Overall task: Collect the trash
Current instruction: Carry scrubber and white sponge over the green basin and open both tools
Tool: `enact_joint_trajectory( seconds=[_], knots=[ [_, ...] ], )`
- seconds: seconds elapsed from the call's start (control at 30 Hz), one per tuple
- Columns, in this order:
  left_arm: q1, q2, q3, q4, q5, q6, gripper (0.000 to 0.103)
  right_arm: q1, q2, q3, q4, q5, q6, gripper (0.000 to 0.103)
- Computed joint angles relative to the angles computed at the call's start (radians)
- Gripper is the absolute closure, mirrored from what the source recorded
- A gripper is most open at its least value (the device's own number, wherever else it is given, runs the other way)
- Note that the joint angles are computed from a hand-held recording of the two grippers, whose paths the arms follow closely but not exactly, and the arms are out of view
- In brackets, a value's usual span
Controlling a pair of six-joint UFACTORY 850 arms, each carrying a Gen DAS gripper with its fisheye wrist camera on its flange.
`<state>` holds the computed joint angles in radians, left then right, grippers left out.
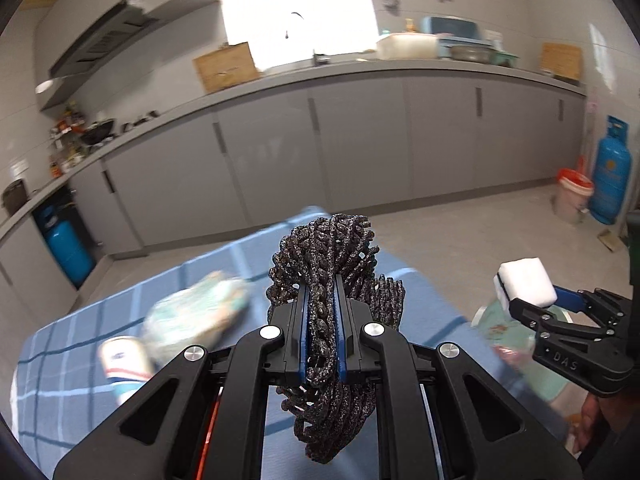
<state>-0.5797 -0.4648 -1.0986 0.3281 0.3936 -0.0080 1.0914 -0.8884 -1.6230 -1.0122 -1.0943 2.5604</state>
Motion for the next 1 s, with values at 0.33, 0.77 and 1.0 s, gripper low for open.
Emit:
enact_joint_trajectory(
  seconds=[0.33, 0.77, 1.0],
  knots=[
    [-0.106, -0.029, -0.012, 0.138, -0.004, -0.103, 0.091, 0.029, 0.081, 0.207, 0.074, 0.035, 0.177, 0.048],
    [-0.190, -0.102, -0.042, 0.313, -0.041, -0.236, 0.091, 0.047, 0.091, 0.306, 0.100, 0.100, 0.300, 0.047],
    [-0.220, -0.151, -0.079, 0.349, -0.079, -0.268, 0.091, 0.050, 0.086, 0.342, 0.102, 0.152, 0.349, 0.047]
  ],
)
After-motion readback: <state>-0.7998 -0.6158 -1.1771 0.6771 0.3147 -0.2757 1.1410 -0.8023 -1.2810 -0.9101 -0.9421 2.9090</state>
